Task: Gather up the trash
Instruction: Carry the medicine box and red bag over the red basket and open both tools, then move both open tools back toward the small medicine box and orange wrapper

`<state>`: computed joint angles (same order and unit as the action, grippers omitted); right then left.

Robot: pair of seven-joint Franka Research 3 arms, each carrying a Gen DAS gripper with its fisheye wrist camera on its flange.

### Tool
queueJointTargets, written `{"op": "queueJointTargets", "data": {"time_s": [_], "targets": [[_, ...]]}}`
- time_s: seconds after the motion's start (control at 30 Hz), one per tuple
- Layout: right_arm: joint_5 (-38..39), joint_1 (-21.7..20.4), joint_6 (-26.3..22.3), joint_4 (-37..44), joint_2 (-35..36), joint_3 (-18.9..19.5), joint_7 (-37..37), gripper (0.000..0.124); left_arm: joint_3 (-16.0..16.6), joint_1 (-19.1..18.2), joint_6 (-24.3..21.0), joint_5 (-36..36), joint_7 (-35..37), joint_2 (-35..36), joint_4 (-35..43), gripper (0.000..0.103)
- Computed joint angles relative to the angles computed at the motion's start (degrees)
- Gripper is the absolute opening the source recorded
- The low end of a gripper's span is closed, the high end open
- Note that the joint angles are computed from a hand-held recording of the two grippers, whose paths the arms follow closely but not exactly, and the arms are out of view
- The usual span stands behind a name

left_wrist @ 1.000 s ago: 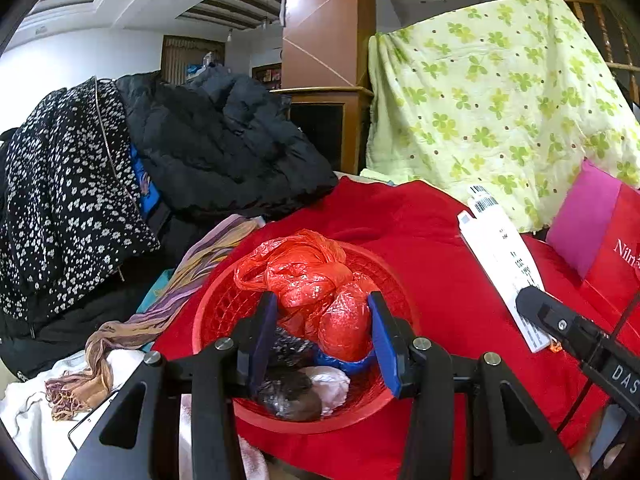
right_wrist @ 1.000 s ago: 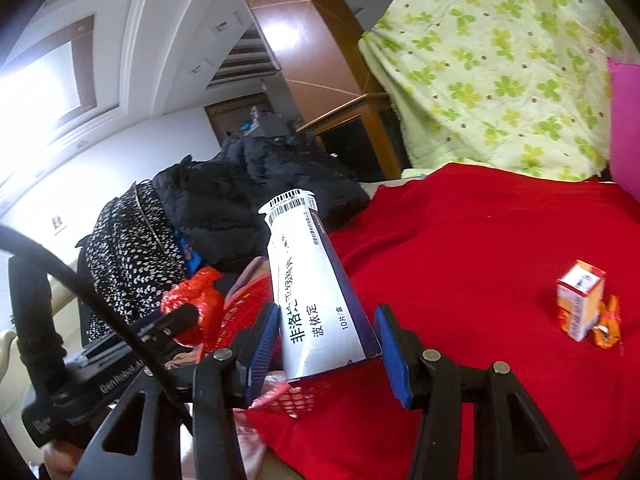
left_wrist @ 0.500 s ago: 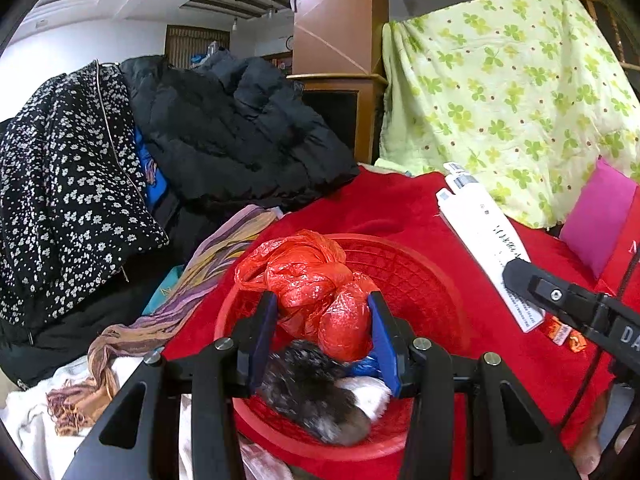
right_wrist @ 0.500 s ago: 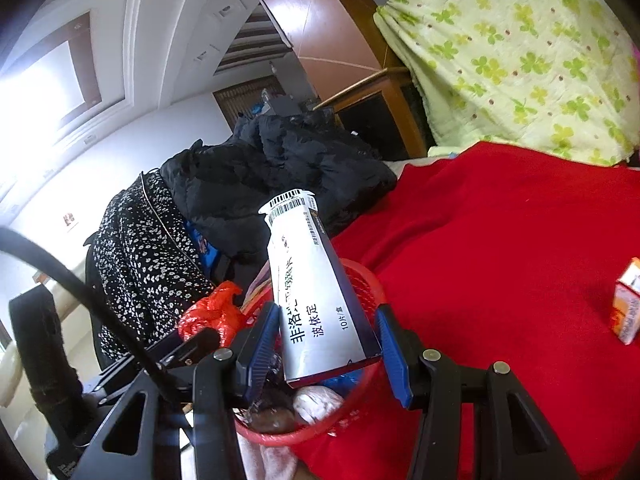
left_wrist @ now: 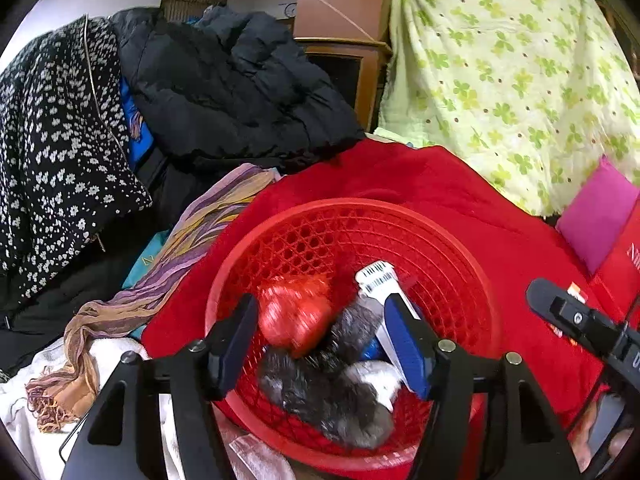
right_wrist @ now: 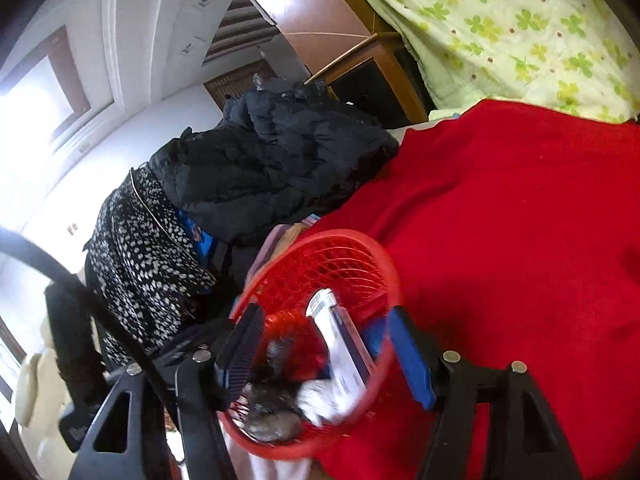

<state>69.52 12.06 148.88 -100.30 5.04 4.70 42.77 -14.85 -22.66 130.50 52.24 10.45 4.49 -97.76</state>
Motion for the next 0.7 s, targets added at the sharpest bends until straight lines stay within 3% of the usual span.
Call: {"op": "queueJointTargets", "data": {"time_s": [0.17,0.43,0.7], "targets": [[2.8,-1.33,-0.71,-3.71,-3.14,-1.5,-2.7,0.068,-1.25,-2.26,-2.33,2.02,0.83,1.12,2.28,0.07],[6.96,-1.77,1.41,-10.34,-9.92,-4.79,-8.79,0.068,-1.54,-9.04,-11.05,8.22,4.15,6.18,11.36,0.079],[10.11,-1.65,2.31,-15.1,-15.05,-7.75,-13.36,0.068,0.11,-13.97,-13.43,9.22,8.8,11.14,19.07,0.079]]}}
